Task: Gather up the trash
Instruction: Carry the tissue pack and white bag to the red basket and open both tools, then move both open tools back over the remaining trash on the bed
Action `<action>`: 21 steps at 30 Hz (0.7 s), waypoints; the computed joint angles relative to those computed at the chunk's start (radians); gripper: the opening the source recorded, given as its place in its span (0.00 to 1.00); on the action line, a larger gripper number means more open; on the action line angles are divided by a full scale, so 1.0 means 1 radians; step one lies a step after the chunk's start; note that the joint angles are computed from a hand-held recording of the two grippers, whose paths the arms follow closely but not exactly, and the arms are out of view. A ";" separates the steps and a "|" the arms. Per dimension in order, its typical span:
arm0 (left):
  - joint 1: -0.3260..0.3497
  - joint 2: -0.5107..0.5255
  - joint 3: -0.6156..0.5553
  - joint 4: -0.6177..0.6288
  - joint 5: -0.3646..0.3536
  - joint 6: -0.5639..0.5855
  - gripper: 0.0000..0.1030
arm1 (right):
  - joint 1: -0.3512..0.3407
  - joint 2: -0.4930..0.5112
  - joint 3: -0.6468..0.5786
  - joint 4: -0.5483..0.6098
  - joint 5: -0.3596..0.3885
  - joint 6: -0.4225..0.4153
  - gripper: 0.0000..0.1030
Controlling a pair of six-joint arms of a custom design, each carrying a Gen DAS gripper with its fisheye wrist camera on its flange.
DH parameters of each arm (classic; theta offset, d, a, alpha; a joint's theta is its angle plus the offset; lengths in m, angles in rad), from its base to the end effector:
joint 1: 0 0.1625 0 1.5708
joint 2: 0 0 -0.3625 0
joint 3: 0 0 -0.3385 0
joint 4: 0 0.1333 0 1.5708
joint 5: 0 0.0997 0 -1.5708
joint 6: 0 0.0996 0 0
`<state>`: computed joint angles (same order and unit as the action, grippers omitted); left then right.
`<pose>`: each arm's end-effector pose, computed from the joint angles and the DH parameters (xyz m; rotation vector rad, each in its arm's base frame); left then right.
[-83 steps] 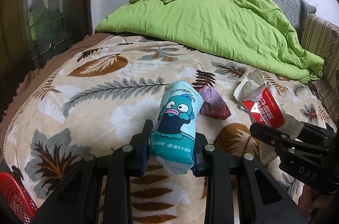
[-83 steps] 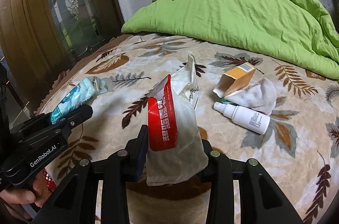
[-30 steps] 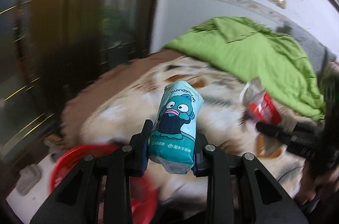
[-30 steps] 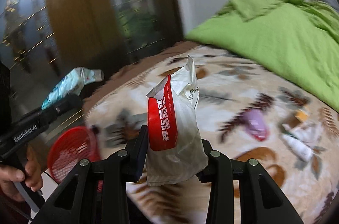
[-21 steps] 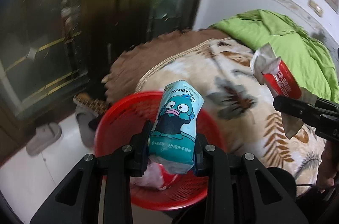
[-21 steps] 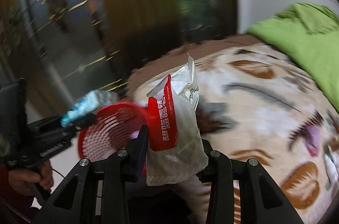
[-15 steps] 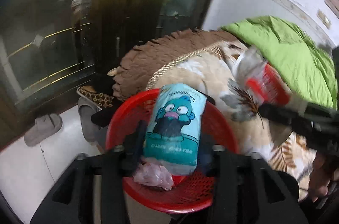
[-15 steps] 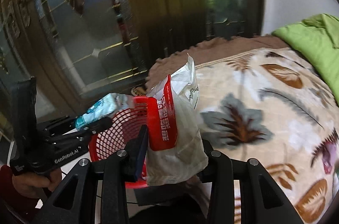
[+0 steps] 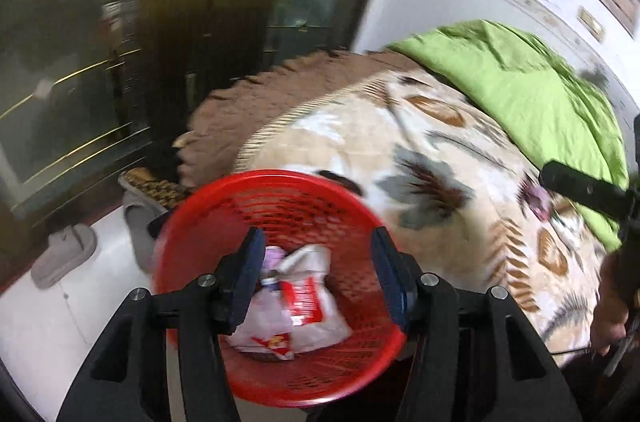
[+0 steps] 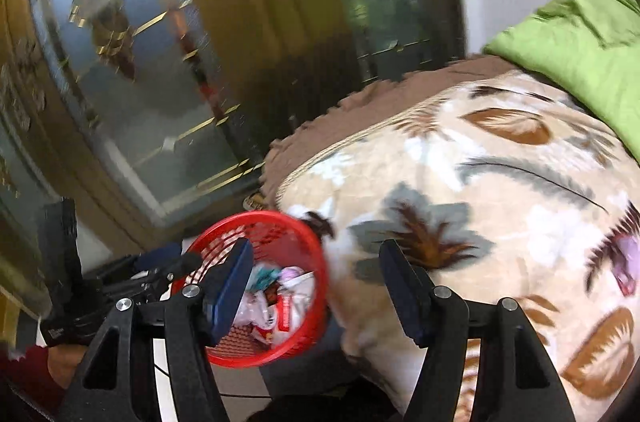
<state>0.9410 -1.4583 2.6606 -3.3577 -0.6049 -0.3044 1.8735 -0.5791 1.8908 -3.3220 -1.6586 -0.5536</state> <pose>0.0108 -0.3506 0.2147 0.0142 2.2995 -1.1466 0.2747 -0.4617 -0.0137 1.1920 -2.6812 0.6341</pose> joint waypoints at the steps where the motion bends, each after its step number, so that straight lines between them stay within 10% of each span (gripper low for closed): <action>1: -0.012 0.026 -0.013 0.000 -0.006 0.008 0.52 | -0.011 -0.020 0.018 -0.010 0.003 0.003 0.67; 11: -0.060 0.304 -0.246 0.047 -0.137 0.171 0.52 | -0.239 -0.227 0.167 -0.217 -0.028 0.055 0.67; 14: -0.049 0.395 -0.360 0.109 -0.225 0.204 0.52 | -0.320 -0.263 0.147 -0.251 -0.086 0.080 0.49; 21: -0.039 0.624 -0.623 0.196 -0.313 0.292 0.52 | -0.518 -0.338 0.057 -0.178 -0.151 0.189 0.43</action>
<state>0.9023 -0.8344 2.0372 -3.1620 -0.9178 -0.0120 1.3555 -0.9166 1.9482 -3.5005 -1.8095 -0.3647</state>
